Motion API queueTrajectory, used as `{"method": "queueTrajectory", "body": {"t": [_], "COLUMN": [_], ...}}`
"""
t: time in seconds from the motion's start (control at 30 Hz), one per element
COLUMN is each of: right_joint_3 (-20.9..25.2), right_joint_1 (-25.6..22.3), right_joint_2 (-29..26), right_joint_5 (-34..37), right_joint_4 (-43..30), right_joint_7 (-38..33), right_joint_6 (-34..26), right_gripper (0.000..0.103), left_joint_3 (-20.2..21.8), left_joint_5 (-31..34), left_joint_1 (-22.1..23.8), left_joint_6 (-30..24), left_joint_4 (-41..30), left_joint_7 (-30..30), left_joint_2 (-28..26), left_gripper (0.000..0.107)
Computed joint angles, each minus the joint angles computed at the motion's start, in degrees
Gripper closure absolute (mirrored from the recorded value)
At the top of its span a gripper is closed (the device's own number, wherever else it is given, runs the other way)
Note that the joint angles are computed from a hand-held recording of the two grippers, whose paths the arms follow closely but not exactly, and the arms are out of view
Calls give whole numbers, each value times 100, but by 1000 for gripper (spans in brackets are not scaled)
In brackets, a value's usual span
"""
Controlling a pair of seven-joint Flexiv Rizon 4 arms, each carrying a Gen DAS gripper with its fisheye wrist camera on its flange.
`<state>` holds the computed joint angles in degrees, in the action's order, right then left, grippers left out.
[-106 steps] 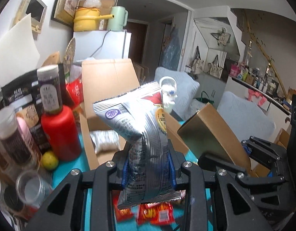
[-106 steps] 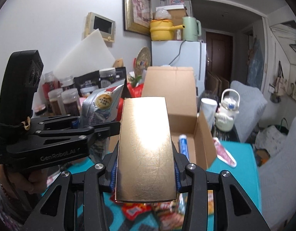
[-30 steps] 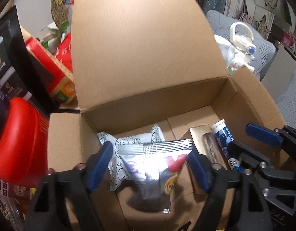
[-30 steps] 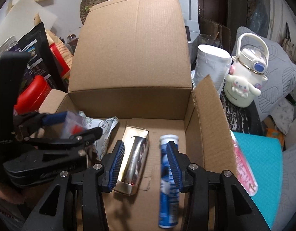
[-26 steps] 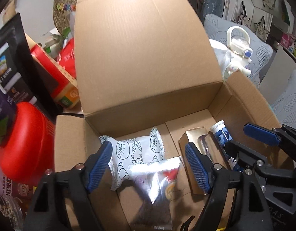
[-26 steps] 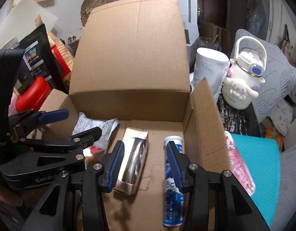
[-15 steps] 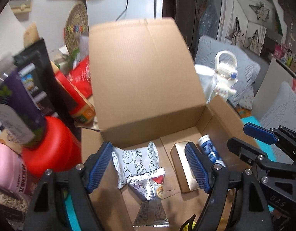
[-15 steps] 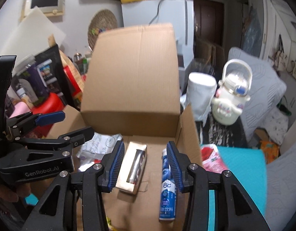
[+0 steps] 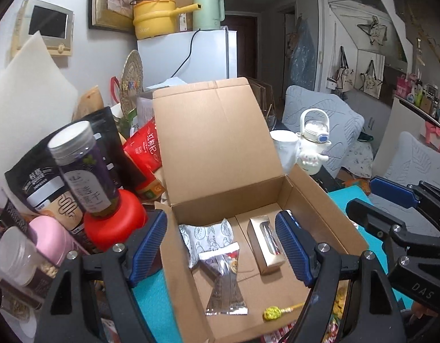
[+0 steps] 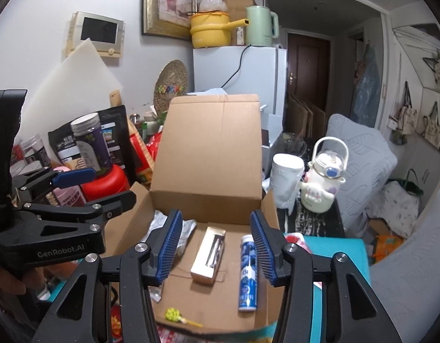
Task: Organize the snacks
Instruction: 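Withdraw both open tools from the box back over the mat, then grasp the red snack bag with the left tool while the right tool grasps the brown cereal packet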
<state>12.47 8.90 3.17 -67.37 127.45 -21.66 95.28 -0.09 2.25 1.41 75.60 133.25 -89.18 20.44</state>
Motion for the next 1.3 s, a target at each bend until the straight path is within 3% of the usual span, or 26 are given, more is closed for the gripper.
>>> {"method": "queueTrajectory", "body": {"t": [0.5, 0.77, 0.93, 1.1, 1.3], "right_joint_3": [821, 1030, 997, 1102, 1192], "right_joint_1": [-244, 9, 339, 404, 393], "right_joint_2": [1259, 1722, 1869, 2001, 2064], "right_joint_5": [1466, 2392, 3033, 3321, 3501], "right_joint_4": [803, 1242, 1513, 1713, 2047], "right_joint_7": [-698, -1065, -1297, -1337, -1215], "right_joint_6": [-424, -677, -765, -932, -842], "right_gripper": [51, 47, 43, 43, 41], "left_joint_3": [248, 297, 370, 335, 569], "left_joint_5": [-282, -512, -725, -738, -1173], "left_joint_1": [-374, -598, -820, -819, -1163], "left_joint_6": [-405, -651, -764, -1010, -1378], "left_joint_4": [672, 1029, 1230, 1363, 1537], "left_joint_7": [457, 712, 842, 878, 1165], "left_joint_2": [1250, 1759, 1913, 1976, 1892], "left_gripper": [29, 29, 29, 29, 29]}}
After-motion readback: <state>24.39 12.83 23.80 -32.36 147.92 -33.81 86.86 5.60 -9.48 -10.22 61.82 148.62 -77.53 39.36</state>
